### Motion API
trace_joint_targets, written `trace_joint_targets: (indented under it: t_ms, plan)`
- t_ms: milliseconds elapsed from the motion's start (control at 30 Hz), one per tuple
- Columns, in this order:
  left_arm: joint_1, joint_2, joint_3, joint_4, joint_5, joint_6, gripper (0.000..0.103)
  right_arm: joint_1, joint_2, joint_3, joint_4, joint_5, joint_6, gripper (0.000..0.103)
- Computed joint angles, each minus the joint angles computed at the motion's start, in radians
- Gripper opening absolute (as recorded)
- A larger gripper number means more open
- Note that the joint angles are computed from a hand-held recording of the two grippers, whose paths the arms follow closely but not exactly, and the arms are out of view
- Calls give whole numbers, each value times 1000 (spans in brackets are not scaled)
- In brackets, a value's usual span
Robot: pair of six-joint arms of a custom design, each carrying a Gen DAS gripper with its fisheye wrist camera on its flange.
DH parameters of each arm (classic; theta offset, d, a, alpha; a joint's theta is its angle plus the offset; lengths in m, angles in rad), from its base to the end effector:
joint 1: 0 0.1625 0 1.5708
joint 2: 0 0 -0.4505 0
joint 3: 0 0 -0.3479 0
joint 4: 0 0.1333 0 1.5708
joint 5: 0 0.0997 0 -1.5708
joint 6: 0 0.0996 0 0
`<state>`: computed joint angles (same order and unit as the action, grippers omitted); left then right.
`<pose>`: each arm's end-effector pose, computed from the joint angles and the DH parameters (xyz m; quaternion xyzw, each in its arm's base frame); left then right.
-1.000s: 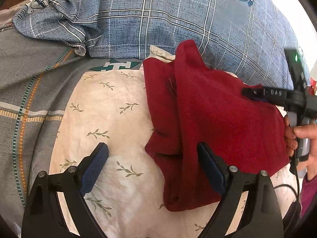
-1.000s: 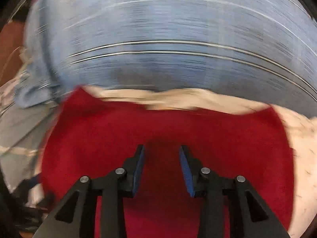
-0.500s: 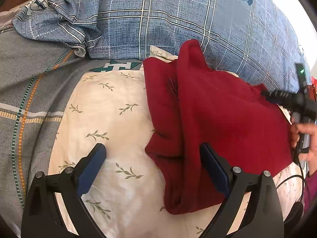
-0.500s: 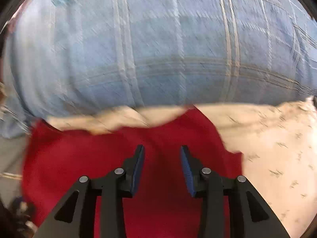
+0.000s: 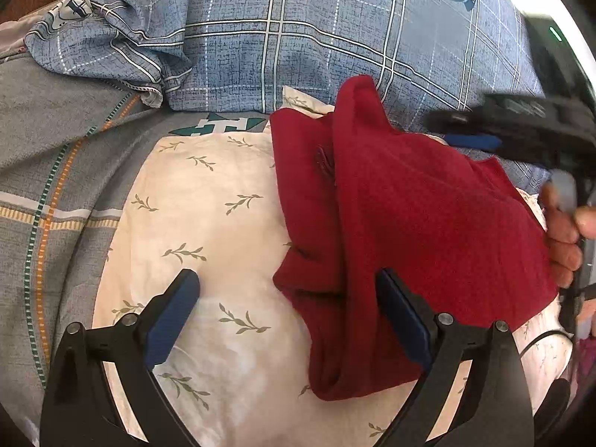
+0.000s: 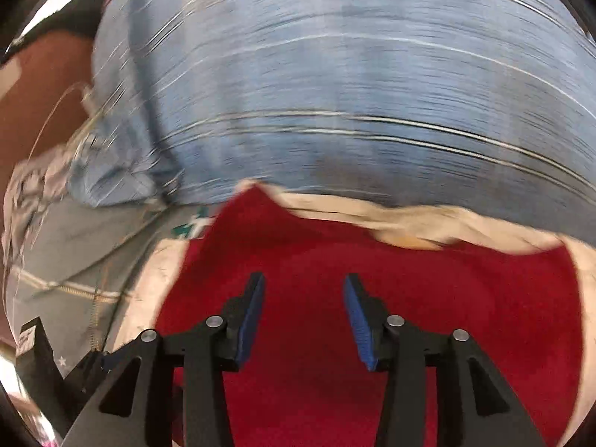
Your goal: Fold small clothes
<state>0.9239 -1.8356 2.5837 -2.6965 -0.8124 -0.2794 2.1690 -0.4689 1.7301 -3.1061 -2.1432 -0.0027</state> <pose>0.0065 -0.3263 0.3302 0.0984 0.9098 -0.3184 0.2474 0.4184 -0.4730 -0.0189 0.2444 -0.9192 0.2073 0.2289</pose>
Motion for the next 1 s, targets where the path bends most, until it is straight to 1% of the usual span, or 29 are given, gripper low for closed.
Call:
trace_joint_targets:
  t_ms: [67,133,200,267,333,433,467,533,600,700,767,867,933,1000]
  plan:
    - [3,3,1,-5,-4,3,97,18,72,-86,48,-12,-23,34]
    - [6,5,3,-8,-7,2,97,23,126,-154,99,-5,-26,33]
    - [7,11,6,-17,-8,3,98,23,167,-207,152,-17,-9,36]
    - [9,18,9,-28,-8,5,99,20,182,-220,167,-36,-4,38]
    - [12,20,8,-30,-12,5,99,16,179,-220,163,-26,7,38]
    - [12,26,8,-35,-11,5,99,3,130,-174,168,19,32,37]
    - [9,28,10,-37,-8,4,99,3,126,-176,178,28,43,36]
    - [7,28,12,-38,-6,3,99,5,98,-144,157,35,49,37]
    - [8,29,12,-40,-6,4,99,9,61,-103,140,39,54,41]
    - [8,29,12,-47,-7,5,99,8,43,-85,141,81,79,55]
    - [7,25,12,-45,-10,6,99,13,41,-85,143,94,89,59]
    - [13,20,8,-42,-21,6,99,26,67,-124,179,80,78,65]
    - [12,18,6,-36,-23,3,99,34,108,-181,229,61,74,68]
    - [11,18,7,-36,-23,2,99,46,150,-249,308,27,68,80]
